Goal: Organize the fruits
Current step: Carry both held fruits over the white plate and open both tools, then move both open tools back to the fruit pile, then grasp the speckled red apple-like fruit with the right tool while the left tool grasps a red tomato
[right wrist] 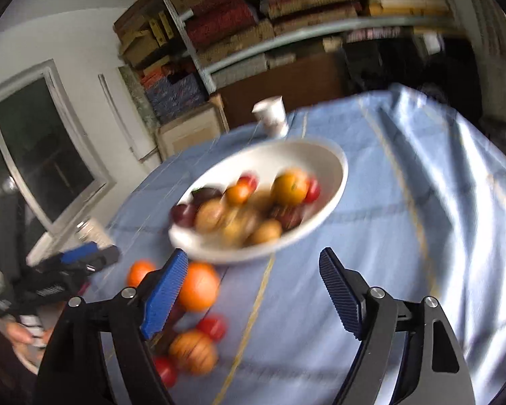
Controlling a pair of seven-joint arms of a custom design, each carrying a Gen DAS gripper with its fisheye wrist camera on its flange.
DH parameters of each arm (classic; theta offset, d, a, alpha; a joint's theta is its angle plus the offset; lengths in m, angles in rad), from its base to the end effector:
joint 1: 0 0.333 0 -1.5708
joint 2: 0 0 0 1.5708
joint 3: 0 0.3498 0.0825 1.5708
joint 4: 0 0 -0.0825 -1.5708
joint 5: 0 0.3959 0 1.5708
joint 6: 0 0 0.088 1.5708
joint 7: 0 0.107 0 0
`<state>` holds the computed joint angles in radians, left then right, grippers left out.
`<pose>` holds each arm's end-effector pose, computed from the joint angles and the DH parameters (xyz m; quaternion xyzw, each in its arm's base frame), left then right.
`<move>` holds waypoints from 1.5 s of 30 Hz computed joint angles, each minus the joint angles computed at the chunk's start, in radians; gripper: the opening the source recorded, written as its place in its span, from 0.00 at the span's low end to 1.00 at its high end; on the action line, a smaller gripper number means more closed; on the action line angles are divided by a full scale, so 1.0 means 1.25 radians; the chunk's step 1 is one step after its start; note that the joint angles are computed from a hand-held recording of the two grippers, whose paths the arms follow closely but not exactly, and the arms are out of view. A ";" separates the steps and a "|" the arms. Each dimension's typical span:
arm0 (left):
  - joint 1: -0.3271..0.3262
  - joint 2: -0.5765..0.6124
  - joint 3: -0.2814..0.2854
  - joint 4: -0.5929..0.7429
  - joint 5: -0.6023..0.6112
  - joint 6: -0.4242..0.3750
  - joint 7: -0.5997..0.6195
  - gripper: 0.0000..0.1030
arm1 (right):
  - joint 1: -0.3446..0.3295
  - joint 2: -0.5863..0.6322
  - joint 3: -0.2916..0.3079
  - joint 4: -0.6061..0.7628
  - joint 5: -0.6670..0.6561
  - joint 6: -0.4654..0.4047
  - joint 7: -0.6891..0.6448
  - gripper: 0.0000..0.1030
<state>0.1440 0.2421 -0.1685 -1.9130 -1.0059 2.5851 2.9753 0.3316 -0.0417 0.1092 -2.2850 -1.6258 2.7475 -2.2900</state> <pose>0.6595 0.0066 0.4371 -0.4099 0.8209 -0.3691 0.1477 0.4633 0.2633 0.4192 -0.4325 0.7691 -0.2479 0.4000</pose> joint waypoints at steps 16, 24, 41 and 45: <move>0.044 -0.003 0.026 -0.037 0.002 0.029 -0.058 0.95 | 0.066 0.092 -0.005 0.066 0.214 0.061 -0.194 0.77; 0.054 0.005 0.030 -0.019 0.022 -0.010 -0.114 0.95 | 0.064 0.104 -0.015 0.062 0.283 0.086 -0.253 0.60; 0.048 -0.011 0.029 -0.041 0.001 -0.007 -0.071 0.95 | 0.077 0.128 -0.047 0.061 0.349 0.157 -0.324 0.37; 0.060 -0.009 0.034 -0.025 0.045 -0.127 -0.067 0.95 | 0.081 0.100 -0.050 0.056 0.224 0.134 -0.194 0.37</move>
<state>0.2192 0.2311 -0.1261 -1.9445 -0.9502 2.4265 2.8913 0.4330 0.0835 0.0461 -2.2154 -1.3462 2.9149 -2.5324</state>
